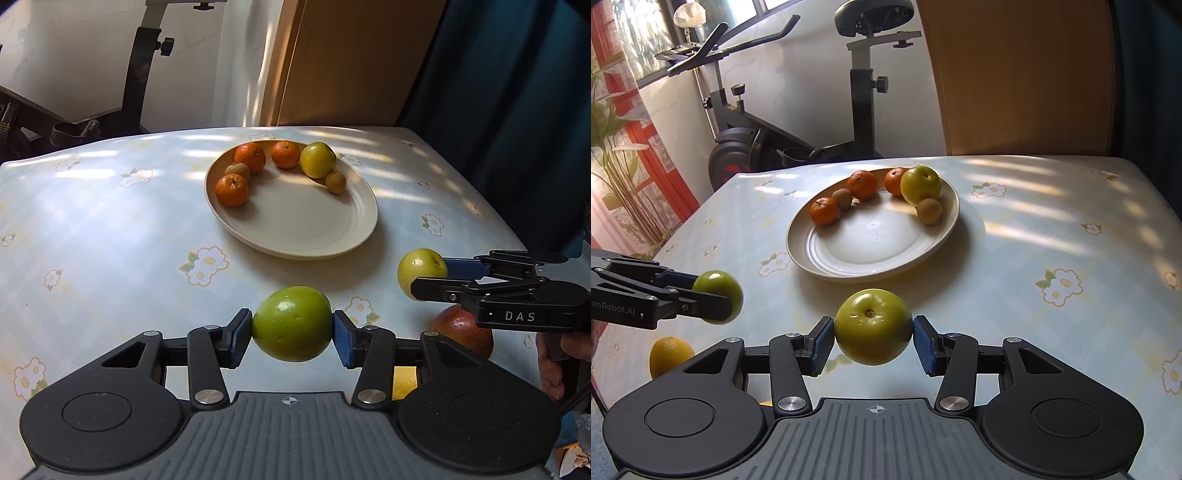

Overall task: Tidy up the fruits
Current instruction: 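Grasp another green apple with the left gripper while the right gripper carries its apple toward the plate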

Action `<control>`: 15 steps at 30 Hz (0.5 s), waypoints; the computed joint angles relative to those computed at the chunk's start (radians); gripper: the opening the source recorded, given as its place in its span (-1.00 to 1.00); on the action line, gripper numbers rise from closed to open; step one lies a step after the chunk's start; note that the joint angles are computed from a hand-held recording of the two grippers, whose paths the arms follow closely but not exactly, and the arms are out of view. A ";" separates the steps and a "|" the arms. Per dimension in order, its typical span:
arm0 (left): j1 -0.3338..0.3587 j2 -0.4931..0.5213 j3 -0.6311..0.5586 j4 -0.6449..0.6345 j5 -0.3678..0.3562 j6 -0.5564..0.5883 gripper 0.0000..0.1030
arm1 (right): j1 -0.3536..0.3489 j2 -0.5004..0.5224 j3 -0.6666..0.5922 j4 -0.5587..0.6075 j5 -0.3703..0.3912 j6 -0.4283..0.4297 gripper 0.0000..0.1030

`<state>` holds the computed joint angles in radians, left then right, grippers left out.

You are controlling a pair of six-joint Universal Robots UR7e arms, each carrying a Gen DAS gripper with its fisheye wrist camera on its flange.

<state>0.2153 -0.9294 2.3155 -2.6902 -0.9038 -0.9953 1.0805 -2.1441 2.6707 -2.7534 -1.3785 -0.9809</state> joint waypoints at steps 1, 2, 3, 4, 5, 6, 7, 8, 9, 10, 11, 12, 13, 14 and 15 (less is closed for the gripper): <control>0.002 -0.003 -0.002 0.000 0.010 0.004 -0.04 | 0.005 0.000 -0.008 0.012 0.004 0.006 -0.16; 0.002 -0.006 -0.005 0.000 0.020 0.006 -0.04 | 0.011 0.001 -0.017 0.024 0.008 0.012 -0.16; 0.002 -0.007 -0.004 -0.007 0.030 0.008 -0.04 | 0.023 0.006 -0.026 0.029 0.008 0.018 -0.16; 0.003 -0.006 -0.003 -0.018 0.037 0.009 -0.04 | 0.038 0.014 -0.034 0.023 0.001 0.021 -0.16; 0.007 -0.005 -0.004 -0.030 0.043 0.013 -0.04 | 0.057 0.026 -0.041 0.013 -0.010 0.022 -0.16; 0.012 -0.003 -0.008 -0.034 0.049 0.017 -0.04 | 0.077 0.044 -0.054 0.006 -0.021 0.023 -0.16; 0.017 0.000 -0.014 -0.035 0.059 0.023 -0.04 | 0.092 0.059 -0.066 0.004 -0.029 0.027 -0.16; 0.024 0.006 -0.022 -0.035 0.069 0.035 -0.04 | 0.116 0.084 -0.082 -0.005 -0.043 0.033 -0.16; 0.029 0.011 -0.028 -0.037 0.076 0.045 -0.04 | 0.140 0.112 -0.096 -0.026 -0.061 0.034 -0.16; 0.040 0.021 -0.039 -0.052 0.088 0.072 -0.04 | 0.163 0.141 -0.109 -0.050 -0.080 0.033 -0.16; 0.051 0.030 -0.048 -0.069 0.096 0.098 -0.04 | 0.186 0.170 -0.124 -0.068 -0.100 0.029 -0.16; 0.060 0.037 -0.055 -0.083 0.100 0.118 -0.04 | 0.209 0.204 -0.142 -0.087 -0.122 0.024 -0.16; 0.073 0.045 -0.066 -0.091 0.103 0.135 -0.04 | 0.230 0.236 -0.157 -0.109 -0.146 0.021 -0.16; 0.089 0.057 -0.081 -0.092 0.112 0.150 -0.04 | 0.248 0.267 -0.171 -0.133 -0.166 0.019 -0.16; 0.100 0.066 -0.093 -0.092 0.119 0.160 -0.04 | 0.259 0.299 -0.187 -0.151 -0.181 0.016 -0.16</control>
<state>0.3149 -0.8629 2.2230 -2.7827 -0.7844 -0.8349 1.3399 -1.8451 2.4837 -2.9041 -1.5592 -0.9654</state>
